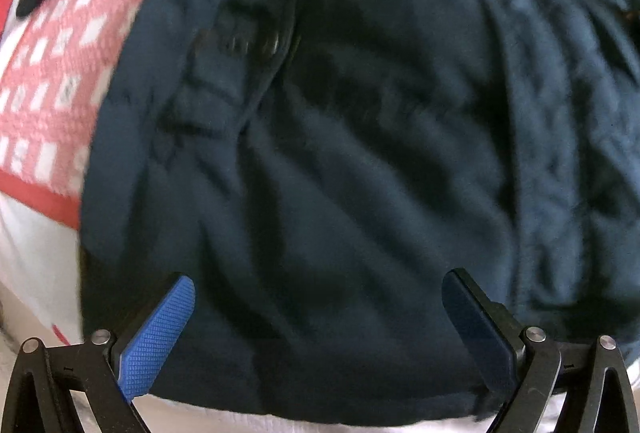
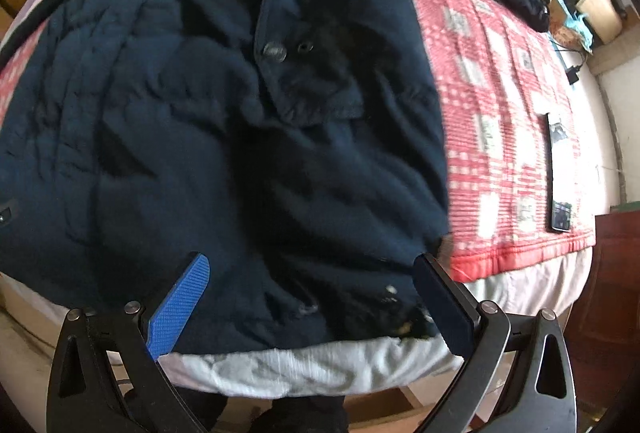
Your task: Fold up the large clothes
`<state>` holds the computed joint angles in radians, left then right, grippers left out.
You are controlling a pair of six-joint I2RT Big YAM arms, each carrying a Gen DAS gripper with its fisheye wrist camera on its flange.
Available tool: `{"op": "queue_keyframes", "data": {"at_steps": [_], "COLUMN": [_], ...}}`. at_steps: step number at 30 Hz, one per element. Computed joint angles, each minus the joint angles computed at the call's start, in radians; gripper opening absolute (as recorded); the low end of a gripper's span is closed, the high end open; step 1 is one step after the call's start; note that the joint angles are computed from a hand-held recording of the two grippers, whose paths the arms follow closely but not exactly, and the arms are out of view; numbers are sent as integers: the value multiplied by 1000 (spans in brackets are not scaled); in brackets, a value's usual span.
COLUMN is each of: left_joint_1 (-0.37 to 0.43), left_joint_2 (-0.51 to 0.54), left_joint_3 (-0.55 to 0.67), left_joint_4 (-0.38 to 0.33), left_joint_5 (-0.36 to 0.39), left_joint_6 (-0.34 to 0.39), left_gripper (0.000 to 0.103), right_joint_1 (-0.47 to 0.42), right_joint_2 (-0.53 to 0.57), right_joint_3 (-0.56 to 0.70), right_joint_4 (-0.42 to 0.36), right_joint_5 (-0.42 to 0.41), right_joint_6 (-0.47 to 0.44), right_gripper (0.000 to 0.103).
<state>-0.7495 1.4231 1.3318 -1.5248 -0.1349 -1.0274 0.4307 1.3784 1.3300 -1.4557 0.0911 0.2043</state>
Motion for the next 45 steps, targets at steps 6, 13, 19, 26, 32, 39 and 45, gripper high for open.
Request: {"op": "queue_keyframes", "data": {"at_steps": [6,13,19,26,32,39,45], "left_joint_1": [5,42,98,143,132,126,144], "left_joint_2": [-81,-122,-125,-174,-153,-103,-28], "left_joint_3": [-160,-230,-242,-286,-310,-256,-75], "left_joint_4": [158,194,197,211,289,249,95], "left_joint_5": [-10,-65,-80,-81,-55,-80,-84], "left_joint_6": [-16,77,150,224,219,190,143], "left_gripper": [103,103,103,103,103,103,103], "right_joint_1": [-4,-8,-31,-58,-128,-217,-302], "right_joint_2": [-17,36,80,27,-35,-54,-19], "right_joint_3": [-93,-86,-59,-140,-200,-218,-19], "right_joint_4": [81,71,83,164,206,200,119], "right_joint_5": [2,-8,-5,-53,-70,-116,-221], "right_joint_6": [-20,-15,-30,-113,-262,-475,-605], "right_gripper": [103,103,103,103,103,103,103]}}
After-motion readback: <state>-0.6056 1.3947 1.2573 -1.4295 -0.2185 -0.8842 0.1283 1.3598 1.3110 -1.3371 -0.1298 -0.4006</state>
